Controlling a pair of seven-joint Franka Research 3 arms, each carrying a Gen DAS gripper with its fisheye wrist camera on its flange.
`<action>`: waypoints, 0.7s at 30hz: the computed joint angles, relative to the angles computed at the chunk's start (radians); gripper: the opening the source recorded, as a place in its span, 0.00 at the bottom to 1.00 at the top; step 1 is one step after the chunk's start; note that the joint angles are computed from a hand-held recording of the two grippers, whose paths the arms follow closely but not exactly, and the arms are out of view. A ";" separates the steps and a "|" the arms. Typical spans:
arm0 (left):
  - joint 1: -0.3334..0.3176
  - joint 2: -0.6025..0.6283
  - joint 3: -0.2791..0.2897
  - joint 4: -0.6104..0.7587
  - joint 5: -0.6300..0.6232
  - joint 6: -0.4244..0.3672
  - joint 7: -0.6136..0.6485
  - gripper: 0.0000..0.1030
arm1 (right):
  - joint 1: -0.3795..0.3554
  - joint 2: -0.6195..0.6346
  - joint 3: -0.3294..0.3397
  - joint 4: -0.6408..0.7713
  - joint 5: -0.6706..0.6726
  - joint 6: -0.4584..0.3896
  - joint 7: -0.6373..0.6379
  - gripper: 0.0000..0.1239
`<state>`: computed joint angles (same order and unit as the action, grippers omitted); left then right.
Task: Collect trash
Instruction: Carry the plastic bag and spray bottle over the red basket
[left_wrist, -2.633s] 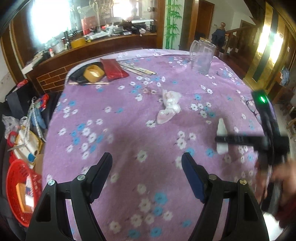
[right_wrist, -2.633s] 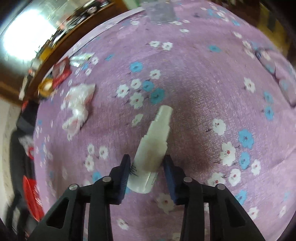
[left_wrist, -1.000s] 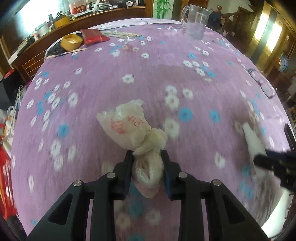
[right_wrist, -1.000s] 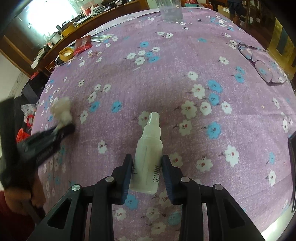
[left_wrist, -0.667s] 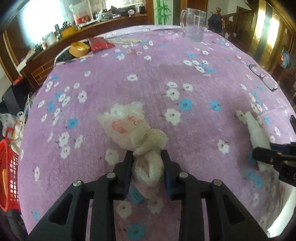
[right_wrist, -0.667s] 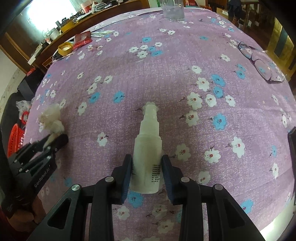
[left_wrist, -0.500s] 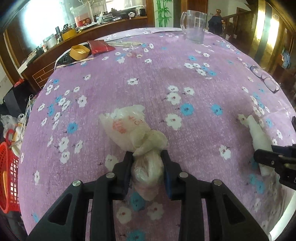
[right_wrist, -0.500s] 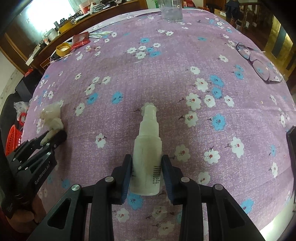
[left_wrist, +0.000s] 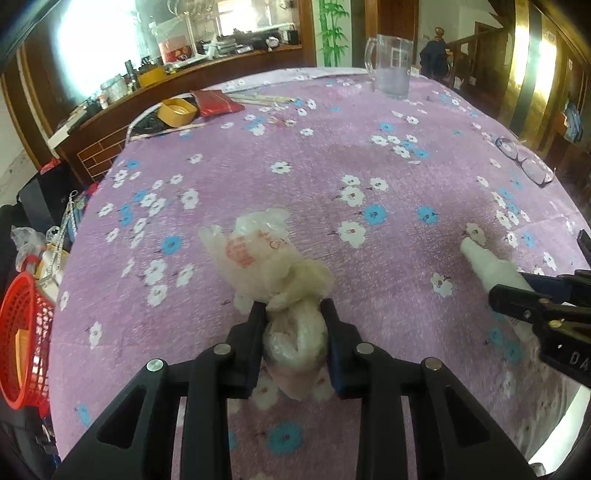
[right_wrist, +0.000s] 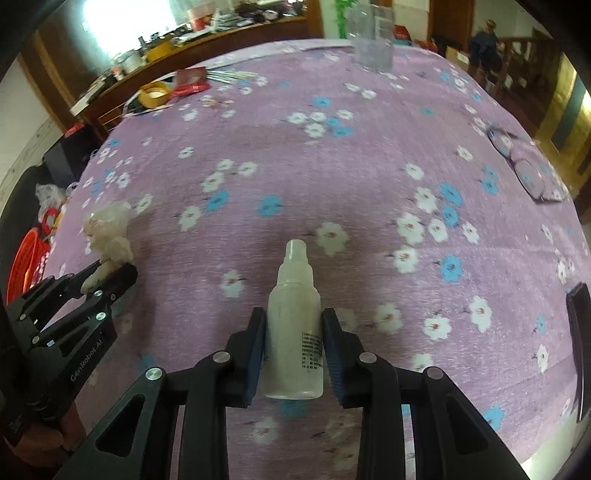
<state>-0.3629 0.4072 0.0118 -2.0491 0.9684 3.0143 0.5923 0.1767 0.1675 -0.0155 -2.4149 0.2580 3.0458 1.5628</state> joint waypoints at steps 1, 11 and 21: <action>-0.008 -0.009 0.012 -0.009 0.013 0.002 -0.017 0.27 | 0.004 -0.001 0.002 -0.003 -0.004 0.007 -0.003 0.26; 0.031 -0.090 0.025 -0.096 0.159 -0.014 -0.184 0.27 | 0.057 -0.008 0.022 -0.007 -0.037 0.049 -0.022 0.26; 0.126 -0.158 -0.025 -0.166 0.280 -0.043 -0.316 0.27 | 0.088 0.001 0.057 0.021 -0.023 0.046 -0.071 0.26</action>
